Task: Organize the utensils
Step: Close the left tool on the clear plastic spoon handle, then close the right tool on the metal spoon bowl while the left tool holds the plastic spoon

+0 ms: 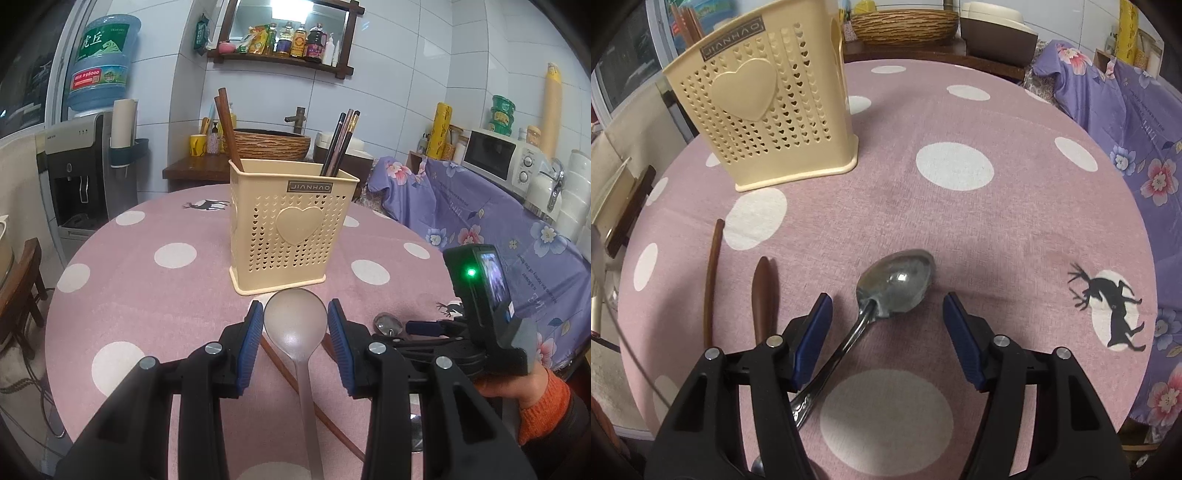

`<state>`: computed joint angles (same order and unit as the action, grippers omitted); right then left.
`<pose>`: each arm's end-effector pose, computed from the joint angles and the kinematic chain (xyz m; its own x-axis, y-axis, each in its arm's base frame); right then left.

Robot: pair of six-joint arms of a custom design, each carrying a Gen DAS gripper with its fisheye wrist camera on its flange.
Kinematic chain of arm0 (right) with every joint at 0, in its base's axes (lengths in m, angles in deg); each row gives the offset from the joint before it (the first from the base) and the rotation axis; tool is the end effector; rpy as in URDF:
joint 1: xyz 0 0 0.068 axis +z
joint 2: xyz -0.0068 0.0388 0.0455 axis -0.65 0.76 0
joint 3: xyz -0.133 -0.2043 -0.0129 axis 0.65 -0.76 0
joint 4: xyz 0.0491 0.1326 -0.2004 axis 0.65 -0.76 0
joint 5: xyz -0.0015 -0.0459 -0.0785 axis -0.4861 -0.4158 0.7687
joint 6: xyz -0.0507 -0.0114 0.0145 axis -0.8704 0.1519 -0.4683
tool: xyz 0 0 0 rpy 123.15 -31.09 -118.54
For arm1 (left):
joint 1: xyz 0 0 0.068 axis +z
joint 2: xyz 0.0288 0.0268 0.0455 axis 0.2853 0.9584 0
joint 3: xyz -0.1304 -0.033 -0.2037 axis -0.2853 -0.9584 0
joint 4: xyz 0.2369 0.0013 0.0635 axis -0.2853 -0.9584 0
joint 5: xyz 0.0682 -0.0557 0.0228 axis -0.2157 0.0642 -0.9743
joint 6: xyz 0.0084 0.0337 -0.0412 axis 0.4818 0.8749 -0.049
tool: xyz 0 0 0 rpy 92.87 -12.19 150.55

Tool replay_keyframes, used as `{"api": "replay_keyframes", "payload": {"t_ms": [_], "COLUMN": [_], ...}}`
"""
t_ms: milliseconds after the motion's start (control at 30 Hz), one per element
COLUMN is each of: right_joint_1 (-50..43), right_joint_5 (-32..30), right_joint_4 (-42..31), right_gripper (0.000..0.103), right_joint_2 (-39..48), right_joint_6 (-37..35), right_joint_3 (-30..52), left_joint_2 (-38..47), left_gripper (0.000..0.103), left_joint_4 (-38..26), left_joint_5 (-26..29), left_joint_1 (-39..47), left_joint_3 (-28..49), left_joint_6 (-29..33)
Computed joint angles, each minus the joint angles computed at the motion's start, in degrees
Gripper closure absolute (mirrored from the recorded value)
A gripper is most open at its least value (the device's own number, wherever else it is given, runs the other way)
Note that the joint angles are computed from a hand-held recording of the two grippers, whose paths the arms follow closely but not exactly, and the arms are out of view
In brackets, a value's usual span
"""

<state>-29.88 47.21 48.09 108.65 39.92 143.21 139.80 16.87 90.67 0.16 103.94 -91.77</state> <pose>0.3510 0.0635 0.1518 -0.8386 0.1087 -0.5338 0.0778 0.9937 0.0802 0.2757 -0.0897 0.2048 -0.5261 0.1148 -0.8426 0.4410 0.8841 -0.1549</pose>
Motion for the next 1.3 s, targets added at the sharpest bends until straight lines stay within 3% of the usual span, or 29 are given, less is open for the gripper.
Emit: {"api": "replay_keyframes", "payload": {"t_ms": [167, 667, 1300], "right_joint_1": [1.0, 2.1, 1.9], "right_joint_5": [1.0, 1.4, -0.7], "right_joint_4": [-3.1, -14.6, -14.5], "right_gripper": [0.051, 0.053, 0.064], "right_joint_2": [3.4, 12.2, 12.1], "right_joint_6": [-0.8, -5.7, -7.3], "right_joint_3": [5.4, 21.2, 21.3], "left_joint_2": [-0.2, 0.2, 0.7], "left_gripper": [0.066, 0.066, 0.066], "left_joint_4": [-0.1, -0.2, -0.6], "left_joint_5": [0.4, 0.9, 0.3], "left_joint_1": [0.6, 1.0, 0.6], "left_joint_3": [-0.2, -0.2, 0.4], "left_joint_6": [0.0, 0.1, -0.4]}}
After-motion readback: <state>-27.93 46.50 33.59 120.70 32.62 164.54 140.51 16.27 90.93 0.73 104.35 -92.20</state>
